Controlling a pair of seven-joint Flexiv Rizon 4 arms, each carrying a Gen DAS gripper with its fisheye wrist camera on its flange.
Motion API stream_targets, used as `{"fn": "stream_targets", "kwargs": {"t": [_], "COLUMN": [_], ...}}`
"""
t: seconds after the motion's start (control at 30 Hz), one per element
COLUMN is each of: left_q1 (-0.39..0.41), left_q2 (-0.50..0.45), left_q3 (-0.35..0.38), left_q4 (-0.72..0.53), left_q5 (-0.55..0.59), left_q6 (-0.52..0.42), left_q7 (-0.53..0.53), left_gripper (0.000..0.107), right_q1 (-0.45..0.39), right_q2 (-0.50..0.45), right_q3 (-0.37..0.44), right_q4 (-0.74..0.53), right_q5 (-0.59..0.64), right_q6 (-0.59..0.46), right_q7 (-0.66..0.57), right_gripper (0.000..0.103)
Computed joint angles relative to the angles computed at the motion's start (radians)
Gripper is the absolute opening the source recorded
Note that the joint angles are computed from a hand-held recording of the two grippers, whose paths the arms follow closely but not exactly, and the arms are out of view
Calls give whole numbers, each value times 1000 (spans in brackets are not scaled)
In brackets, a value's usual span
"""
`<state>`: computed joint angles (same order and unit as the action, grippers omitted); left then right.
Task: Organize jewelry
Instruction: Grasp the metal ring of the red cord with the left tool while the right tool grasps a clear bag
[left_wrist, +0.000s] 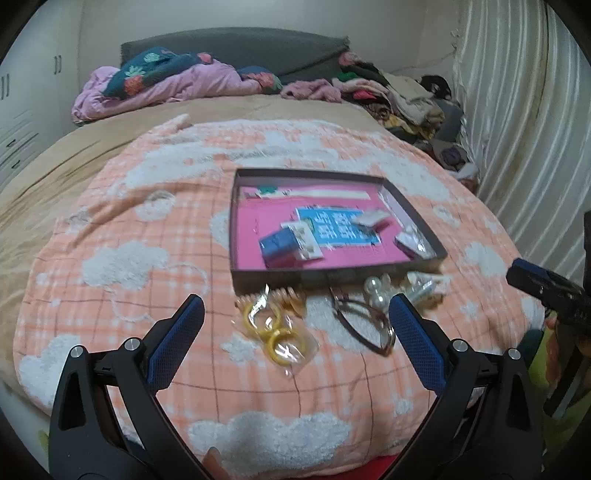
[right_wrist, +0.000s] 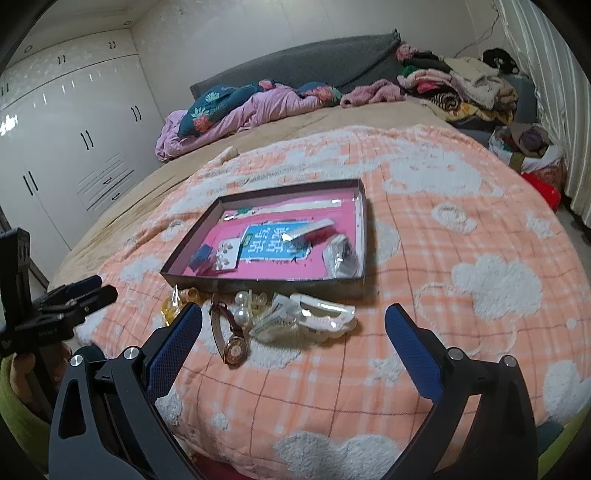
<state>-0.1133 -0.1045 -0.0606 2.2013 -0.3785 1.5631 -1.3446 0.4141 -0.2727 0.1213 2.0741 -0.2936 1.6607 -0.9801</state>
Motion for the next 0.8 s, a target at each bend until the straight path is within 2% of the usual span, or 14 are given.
{"fn": "stream_targets", "kwargs": {"t": [0.1,0.17,0.23,0.27,0.37,0.43,0.5,0.8], "left_q1": [4,15,9,7,3,-12,-19,-56], "left_q2": [-6,-4,-7,-8,-15,-25,-36,-95], "left_q3": [-16,-56,-66,-75,-112,-112,-129,-135], "left_q4": [8,25,29,32,40,35,31,-6], "left_q5": [-15,-91,-121,-144,-247,-276,-336,-371], "left_q6": [-7,-5,-13,-17,-36,-56,-81,-119], "left_q7": [30,98,135,160,250,276,327,389], "left_gripper": [93,90,83,81,72,60,55,38], "right_q1": [-90,-184,-226,-230,-260,-260,-265,-282], "right_q2": [-25,-55,-76,-80,-100,-107,-119,-193], "right_q3": [113,234,293,302,357,367,385,437], "right_q4": [-26,-58,-79,-86,-117,-130,-144,-245], "right_q5": [50,113,158,174,230,261,298,476], "right_q6": [-22,-42,-66,-76,-121,-138,-150,-245], "right_q7": [-43,-96,-133,-146,-205,-233,-266,-378], "right_gripper": [99,99,98,97,85,83,79,62]}}
